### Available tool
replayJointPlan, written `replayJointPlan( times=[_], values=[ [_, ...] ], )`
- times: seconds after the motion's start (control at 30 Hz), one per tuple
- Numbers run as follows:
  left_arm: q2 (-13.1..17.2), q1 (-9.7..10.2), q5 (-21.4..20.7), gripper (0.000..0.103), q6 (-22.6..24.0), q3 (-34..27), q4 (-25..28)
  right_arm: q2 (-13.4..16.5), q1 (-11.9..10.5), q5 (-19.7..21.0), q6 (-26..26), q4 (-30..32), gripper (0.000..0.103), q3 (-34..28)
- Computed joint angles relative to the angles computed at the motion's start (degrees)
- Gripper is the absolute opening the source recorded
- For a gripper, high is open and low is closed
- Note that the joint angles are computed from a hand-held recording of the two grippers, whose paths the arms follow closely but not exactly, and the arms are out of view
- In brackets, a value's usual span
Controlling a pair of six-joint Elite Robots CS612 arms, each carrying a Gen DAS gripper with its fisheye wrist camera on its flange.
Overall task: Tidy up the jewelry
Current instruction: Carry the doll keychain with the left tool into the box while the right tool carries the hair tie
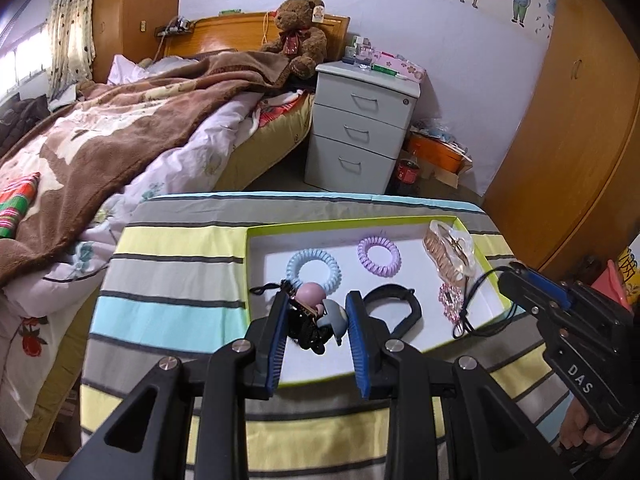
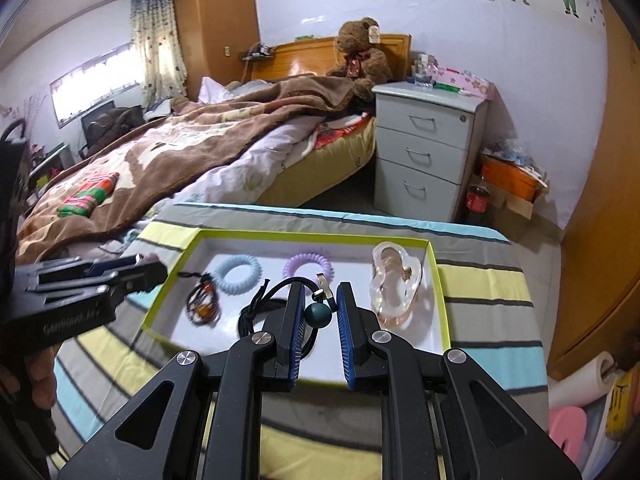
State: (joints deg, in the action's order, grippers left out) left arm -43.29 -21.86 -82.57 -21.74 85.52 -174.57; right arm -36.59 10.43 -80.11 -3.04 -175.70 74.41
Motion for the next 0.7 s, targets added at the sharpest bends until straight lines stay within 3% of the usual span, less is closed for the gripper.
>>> replayJointPlan(
  times=[0.43, 0.7],
  values=[
    [4.35, 0.84, -1.44, 0.03, 0.39, -6.98, 5.58, 5.59, 0.34, -1.96, 0.7, 8.87, 0.017, -10.89],
    [6.44, 0.92, -2.53, 0.03, 1.21, -9.98, 8.13, 8.33, 1.09, -3.47, -1.76, 14.62, 0.017, -16.04]
  ],
)
